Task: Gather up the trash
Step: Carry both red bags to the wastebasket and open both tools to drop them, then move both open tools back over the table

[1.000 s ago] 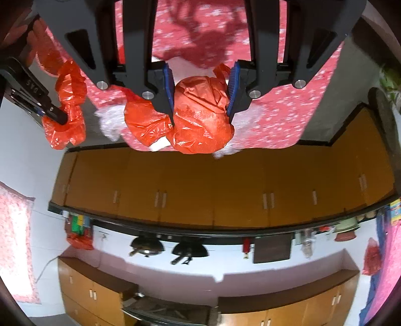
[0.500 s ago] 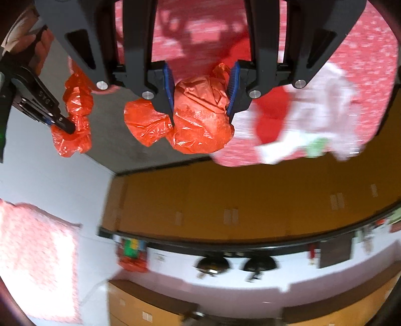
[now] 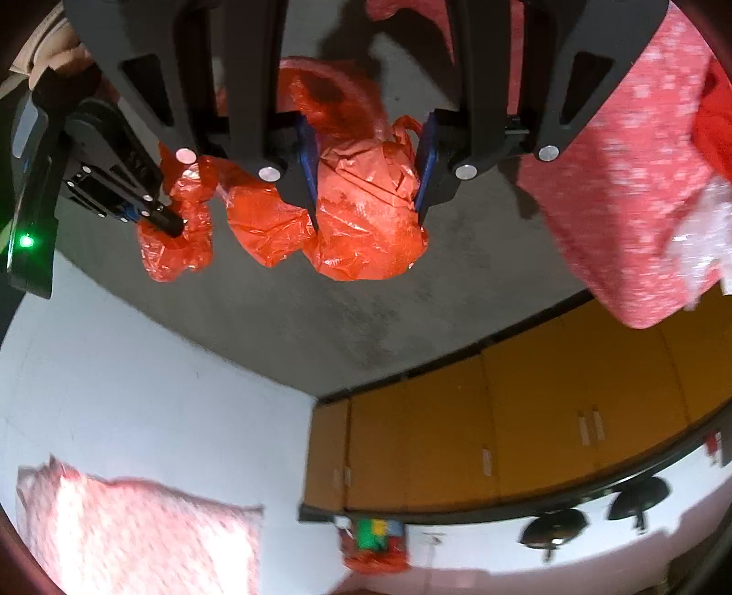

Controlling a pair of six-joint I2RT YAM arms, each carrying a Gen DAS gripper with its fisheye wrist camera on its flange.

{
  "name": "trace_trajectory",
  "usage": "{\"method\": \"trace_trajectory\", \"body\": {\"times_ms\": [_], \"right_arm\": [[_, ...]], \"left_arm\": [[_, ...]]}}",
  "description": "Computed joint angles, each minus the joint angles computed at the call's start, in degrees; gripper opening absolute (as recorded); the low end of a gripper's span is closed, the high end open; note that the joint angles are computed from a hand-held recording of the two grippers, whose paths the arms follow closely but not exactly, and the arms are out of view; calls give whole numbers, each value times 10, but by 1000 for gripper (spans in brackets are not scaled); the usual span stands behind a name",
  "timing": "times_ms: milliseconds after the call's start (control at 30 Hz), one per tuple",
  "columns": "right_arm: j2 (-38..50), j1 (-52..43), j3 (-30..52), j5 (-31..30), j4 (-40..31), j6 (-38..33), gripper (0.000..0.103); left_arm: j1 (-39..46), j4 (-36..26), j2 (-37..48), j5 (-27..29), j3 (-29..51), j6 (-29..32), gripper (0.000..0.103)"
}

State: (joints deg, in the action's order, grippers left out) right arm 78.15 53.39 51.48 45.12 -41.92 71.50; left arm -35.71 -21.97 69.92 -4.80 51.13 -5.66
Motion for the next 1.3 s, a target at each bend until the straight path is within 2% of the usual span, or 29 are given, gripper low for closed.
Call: {"method": "trace_trajectory", "body": {"times_ms": [100, 267, 567, 600, 733, 867, 1067, 1267, 1300], "right_arm": [[-21, -39, -63, -35, 63, -24, 12], [-23, -82, -116, -71, 140, -64, 12], [-1, -127, -141, -117, 226, -110, 15], [-1, -125, -142, -117, 227, -113, 17], [-3, -127, -149, -123, 237, -118, 25], [-7, -123, -150, -120, 231, -108, 28], [-9, -111, -132, -101, 199, -93, 28], [-24, -70, -73, -61, 134, -98, 28], [-24, -62, -59, -55, 124, -102, 31]], "left_arm": [[-33, 17, 62, -22, 16, -18, 36], [-53, 30, 160, -28, 37, -38, 36], [-46, 51, 252, -35, 58, -25, 38], [-49, 48, 258, -38, 62, -28, 38], [-51, 45, 276, -31, 76, -27, 52], [-52, 46, 275, -39, 77, -25, 58], [-52, 37, 256, -49, 72, -43, 58], [-19, 14, 157, -26, 48, -48, 58], [-9, 3, 127, -22, 42, -43, 58]]}}
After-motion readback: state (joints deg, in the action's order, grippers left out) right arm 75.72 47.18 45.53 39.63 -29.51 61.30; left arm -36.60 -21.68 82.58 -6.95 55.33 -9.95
